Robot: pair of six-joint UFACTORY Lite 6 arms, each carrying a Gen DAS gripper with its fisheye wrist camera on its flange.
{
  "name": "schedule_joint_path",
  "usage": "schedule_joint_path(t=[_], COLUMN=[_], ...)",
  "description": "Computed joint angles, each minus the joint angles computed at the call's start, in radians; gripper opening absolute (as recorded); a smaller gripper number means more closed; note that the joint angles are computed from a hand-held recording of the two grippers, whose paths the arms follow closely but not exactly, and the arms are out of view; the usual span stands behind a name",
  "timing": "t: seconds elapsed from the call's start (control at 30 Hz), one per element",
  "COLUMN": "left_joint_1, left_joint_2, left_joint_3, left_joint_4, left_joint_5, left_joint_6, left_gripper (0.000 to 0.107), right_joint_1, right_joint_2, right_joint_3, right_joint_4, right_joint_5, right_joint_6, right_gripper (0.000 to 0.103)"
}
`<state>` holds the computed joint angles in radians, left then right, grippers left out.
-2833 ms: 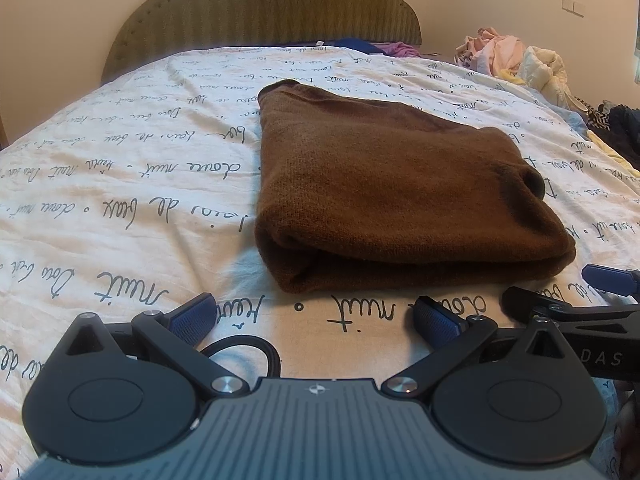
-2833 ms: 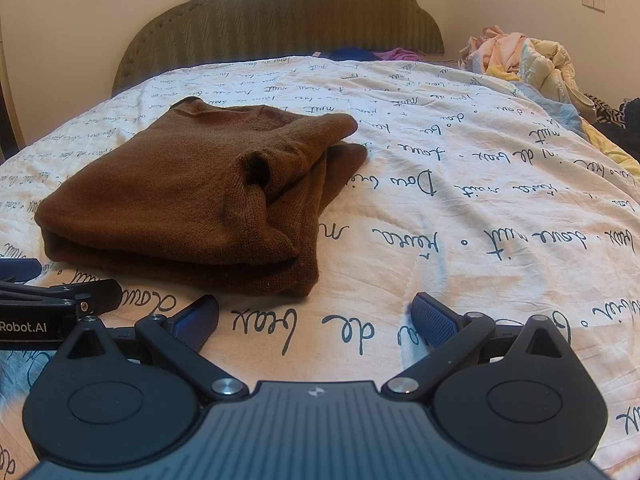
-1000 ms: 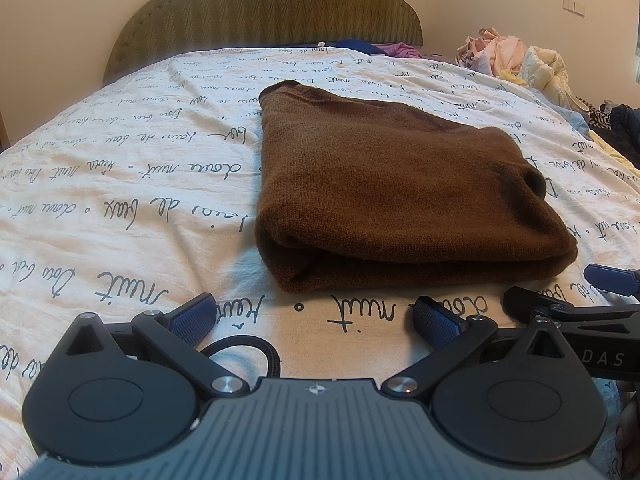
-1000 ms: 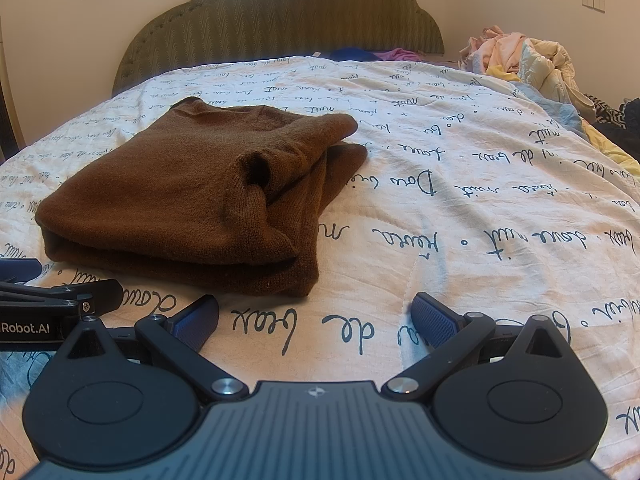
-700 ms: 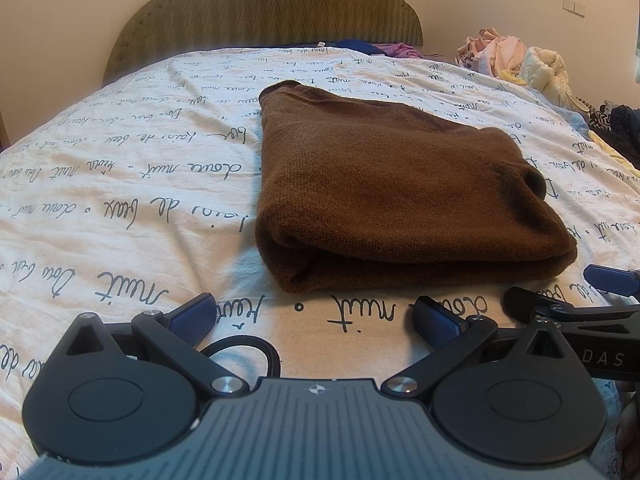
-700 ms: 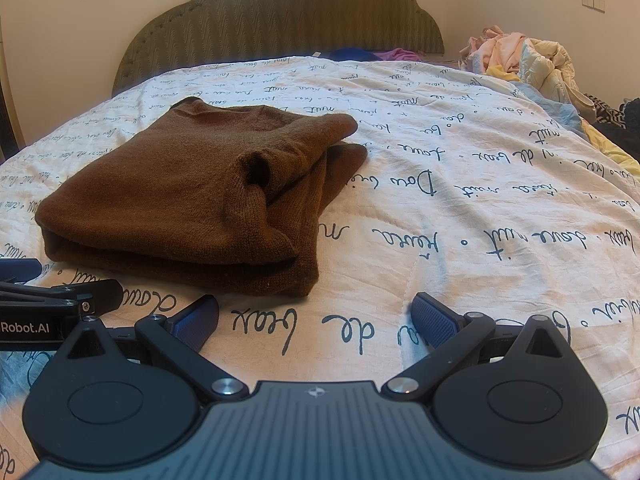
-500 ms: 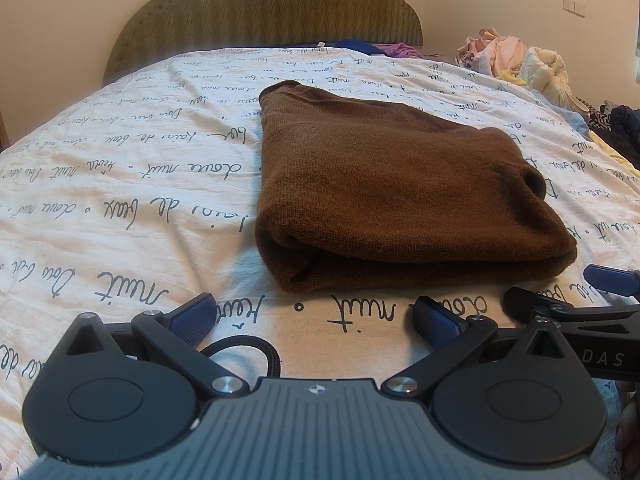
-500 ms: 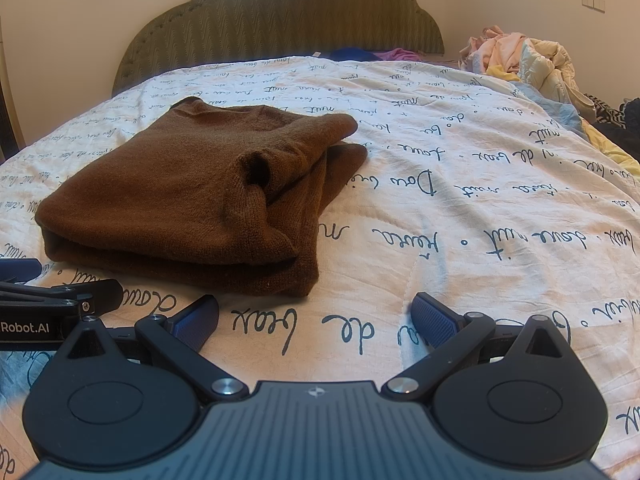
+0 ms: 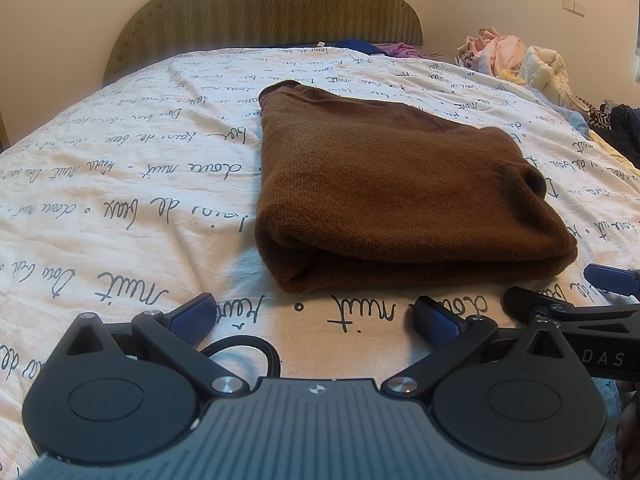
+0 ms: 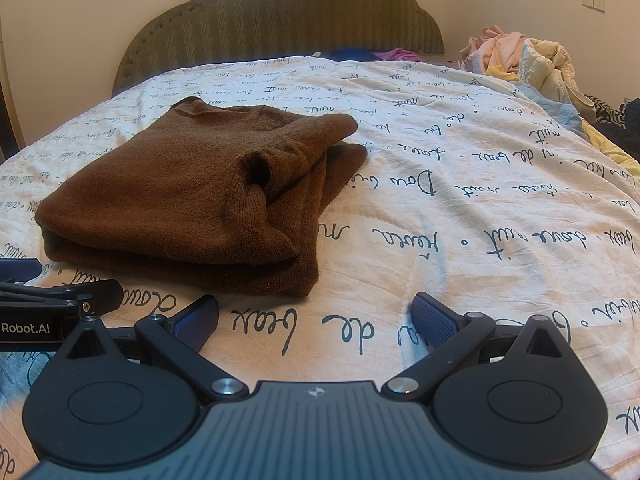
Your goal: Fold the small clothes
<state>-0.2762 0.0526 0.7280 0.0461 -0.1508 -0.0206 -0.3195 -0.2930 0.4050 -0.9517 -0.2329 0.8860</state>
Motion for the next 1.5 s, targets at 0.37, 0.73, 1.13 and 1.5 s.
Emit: schedule_joint_path(t=[0.37,0.73,1.13,1.5], left_joint_1=[0.0,0.0,-0.003,-0.002], left_joint_2=[-0.002,-0.002,-0.001,-0.004], left_joint_3=[-0.001,-0.001,-0.001,-0.002], left_joint_4=[-0.001,-0.002,-0.007,0.017], left_joint_5=[0.001,0.001,-0.001,0.002], left_joint_6=[0.002,0.001,0.001,-0.027], left_gripper=[0.103,0.103,0.103,0.103], right_joint_1=[-0.001,0.0,0.0,0.001], right_joint_2=[-0.001,0.0,-0.001,-0.001], right_joint_3=[0.0,0.0,0.0,0.0], right_joint_4=[-0.003,-0.003,-0.004,-0.003], right_joint_5=[0.001,0.0,0.001,0.001], right_joint_6=[0.002,0.002,0.003,0.003], right_gripper=[0.103,0.103,0.103,0.103])
